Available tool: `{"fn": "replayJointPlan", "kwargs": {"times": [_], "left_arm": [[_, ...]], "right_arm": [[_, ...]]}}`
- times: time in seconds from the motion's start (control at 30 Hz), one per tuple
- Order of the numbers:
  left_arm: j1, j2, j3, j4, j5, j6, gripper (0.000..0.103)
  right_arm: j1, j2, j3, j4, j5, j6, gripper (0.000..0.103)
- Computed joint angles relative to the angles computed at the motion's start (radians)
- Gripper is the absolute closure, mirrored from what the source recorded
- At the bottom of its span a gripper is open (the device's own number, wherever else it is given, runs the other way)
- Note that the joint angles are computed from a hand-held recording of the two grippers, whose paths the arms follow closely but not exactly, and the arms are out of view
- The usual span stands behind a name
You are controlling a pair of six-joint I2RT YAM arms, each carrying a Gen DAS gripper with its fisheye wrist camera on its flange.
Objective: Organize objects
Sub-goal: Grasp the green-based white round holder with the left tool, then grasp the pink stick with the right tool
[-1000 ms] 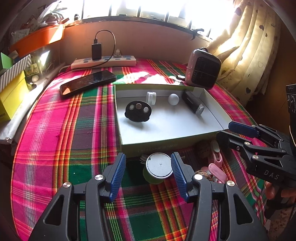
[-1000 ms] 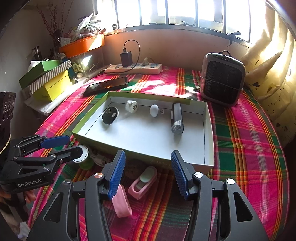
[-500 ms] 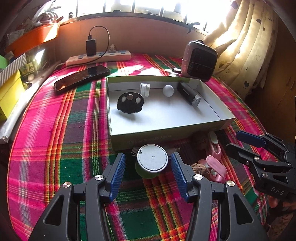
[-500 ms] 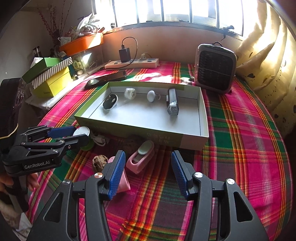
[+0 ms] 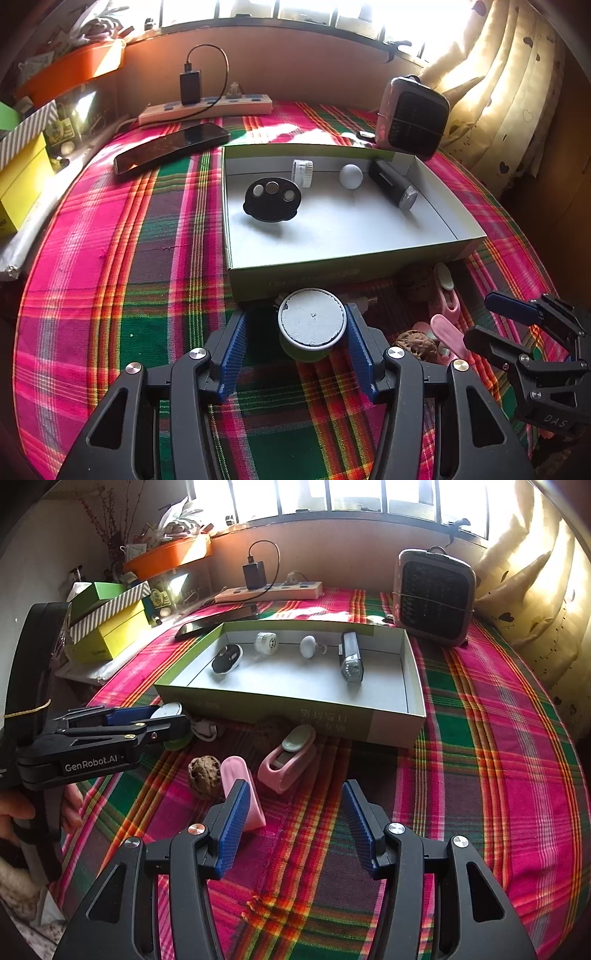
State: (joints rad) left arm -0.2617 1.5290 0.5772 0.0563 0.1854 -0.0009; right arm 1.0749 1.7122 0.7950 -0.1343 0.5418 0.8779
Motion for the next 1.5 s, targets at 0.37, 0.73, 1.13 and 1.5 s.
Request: {"fn": "replayJointPlan", "kwargs": {"times": [0.37,0.73,1.13,1.5], "left_arm": [[0.015,0.005,-0.003,0.008,-0.017,0.006,0.062],[0.032,0.003,-0.004,0.008,-0.026,0.013,0.071],[0.043,-0.019,-0.027,0.011,-0.038,0.023,0.071],[0.047,-0.037,-0.051,0.012,-0.032,0.028,0.071]], "right_arm": [[0.014,0.005,-0.003,0.027,-0.026,-0.022,0.05],[0.008,0.053,0.025,0.041,-0.059,-0.04,0.05],[-0.009,0.094,0.058,0.037,-0.072,-0.074,0.053],[-0.01,0.1,0.061,0.058,-0.081,-0.1,0.077]]}}
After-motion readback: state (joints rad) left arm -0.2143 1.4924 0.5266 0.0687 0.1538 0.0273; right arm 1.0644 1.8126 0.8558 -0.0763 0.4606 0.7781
